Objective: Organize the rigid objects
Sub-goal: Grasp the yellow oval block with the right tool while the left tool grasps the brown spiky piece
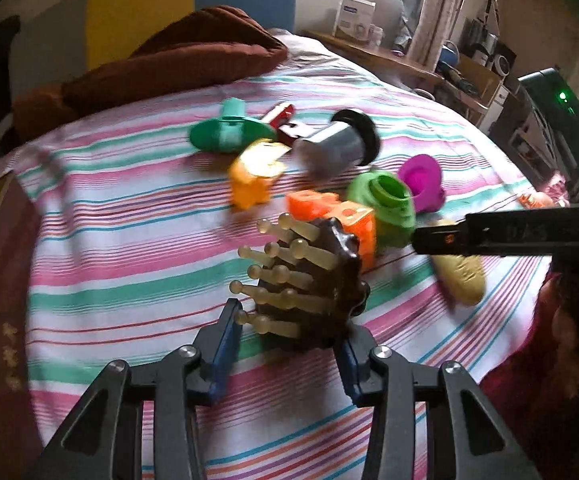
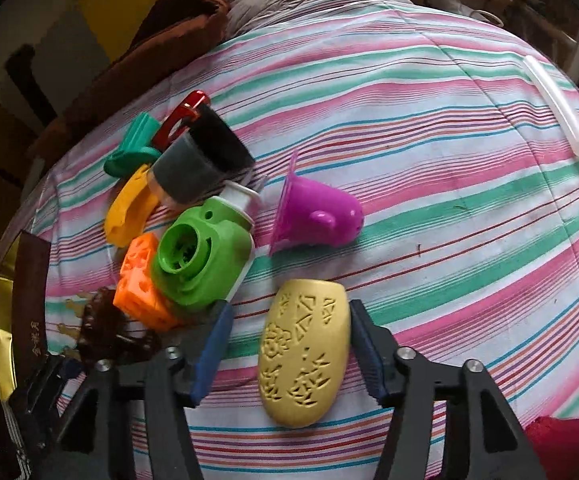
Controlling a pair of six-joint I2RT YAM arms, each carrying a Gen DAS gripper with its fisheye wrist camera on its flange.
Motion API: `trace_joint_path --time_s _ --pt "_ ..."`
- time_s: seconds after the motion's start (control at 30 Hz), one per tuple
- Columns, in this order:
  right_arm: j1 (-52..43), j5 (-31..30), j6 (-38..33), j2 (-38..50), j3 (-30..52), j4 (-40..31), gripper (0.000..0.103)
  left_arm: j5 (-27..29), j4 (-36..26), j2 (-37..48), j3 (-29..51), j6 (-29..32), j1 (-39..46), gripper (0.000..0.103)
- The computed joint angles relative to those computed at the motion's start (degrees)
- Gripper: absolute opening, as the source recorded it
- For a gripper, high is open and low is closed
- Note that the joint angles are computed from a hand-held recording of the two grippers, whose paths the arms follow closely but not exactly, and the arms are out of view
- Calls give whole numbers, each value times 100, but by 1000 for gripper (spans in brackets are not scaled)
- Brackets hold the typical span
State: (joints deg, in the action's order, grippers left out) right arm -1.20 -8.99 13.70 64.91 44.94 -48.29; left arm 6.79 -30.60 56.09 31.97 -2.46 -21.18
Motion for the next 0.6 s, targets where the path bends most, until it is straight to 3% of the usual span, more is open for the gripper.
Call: trace_joint_path --time_s 0.07,0.13,0.2,0.33,0.6 --pt "98 161 -46 -47 8 -86 59 120 -113 -264 -121 232 254 44" --pt "277 565 -131 -312 -17 -372 46 223 -213 -499 -226 361 462 44" --pt "475 794 -150 -371 -22 -404 44 414 -321 -705 -299 453 711 44" --pt "224 472 -268 -507 -55 -435 44 547 -302 -690 -288 565 899 44" --pt "-1101 -1122 -690 -932 -128 -521 44 980 -433 -896 -391 637 1340 44"
